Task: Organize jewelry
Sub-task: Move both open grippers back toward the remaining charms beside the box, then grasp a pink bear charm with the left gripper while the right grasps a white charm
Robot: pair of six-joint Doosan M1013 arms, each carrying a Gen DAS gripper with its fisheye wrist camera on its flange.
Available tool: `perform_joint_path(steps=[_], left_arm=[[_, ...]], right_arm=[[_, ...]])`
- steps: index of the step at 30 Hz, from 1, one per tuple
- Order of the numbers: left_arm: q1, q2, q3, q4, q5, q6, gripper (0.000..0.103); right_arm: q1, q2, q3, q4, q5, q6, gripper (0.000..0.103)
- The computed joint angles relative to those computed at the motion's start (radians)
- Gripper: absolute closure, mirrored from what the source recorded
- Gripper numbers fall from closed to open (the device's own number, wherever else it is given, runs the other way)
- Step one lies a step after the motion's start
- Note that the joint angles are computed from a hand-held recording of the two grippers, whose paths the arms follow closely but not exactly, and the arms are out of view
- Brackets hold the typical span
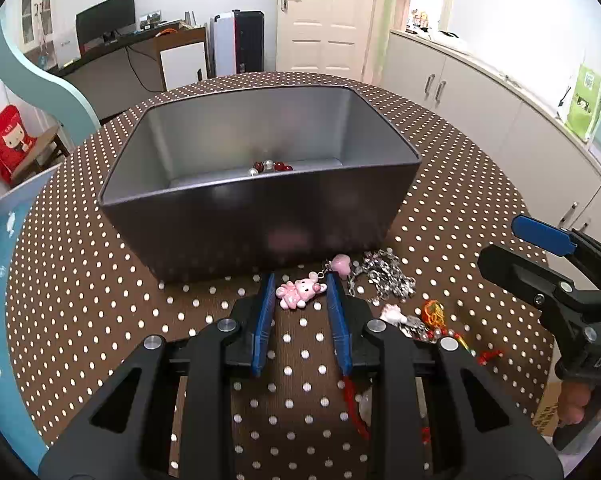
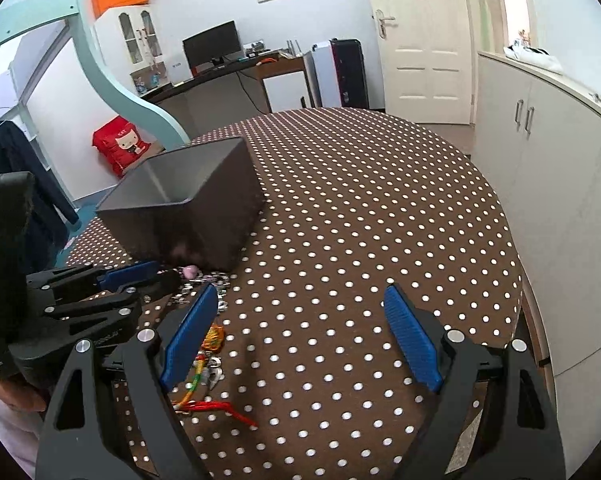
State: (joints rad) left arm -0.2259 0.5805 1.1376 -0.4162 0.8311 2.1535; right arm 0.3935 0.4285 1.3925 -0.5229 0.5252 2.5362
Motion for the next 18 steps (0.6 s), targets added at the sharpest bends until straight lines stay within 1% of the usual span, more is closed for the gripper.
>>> perform_joint_path(steps=[4,6,8,10,11,13,14,16,18], left_arm=[[0.014,-0.010,0.018,-0.030,-0.005,0.007,0.077],[0.021,-0.016,0.027,-0.043,-0.011,0.008,0.077],[0.031,-0.026,0.042,-0.064,-0.022,0.025,0.077],[0.039,-0.036,0.053,-0.084,-0.031,0.037,0.077],[0.044,-0.040,0.059,-0.092,-0.038,0.042,0.077],[0.050,-0.049,0.071,-0.107,-0.048,0.054,0.077],[0.055,-0.054,0.078,-0.123,-0.049,0.067,0.077],[0.061,-0.061,0.092,-0.142,-0.054,0.082,0.077],[0.067,-0.066,0.104,-0.157,-0.053,0.099,0.077]], right_arm=[[0.014,0.009,-0.019,0.023,0.001,-0.014,0.021],[0.022,0.012,-0.024,0.051,-0.027,-0.054,0.022],[0.029,0.015,-0.027,0.123,-0.066,-0.170,0.028],[0.034,0.019,-0.033,0.168,-0.078,-0.231,0.040],[0.034,0.024,-0.040,0.227,-0.080,-0.295,0.043],[0.039,0.036,-0.059,0.238,-0.054,-0.317,0.056],[0.041,0.041,-0.066,0.249,-0.046,-0.329,0.058],[0.041,0.051,-0.078,0.290,-0.034,-0.374,0.067],[0.041,0.063,-0.094,0.312,-0.013,-0.394,0.070]])
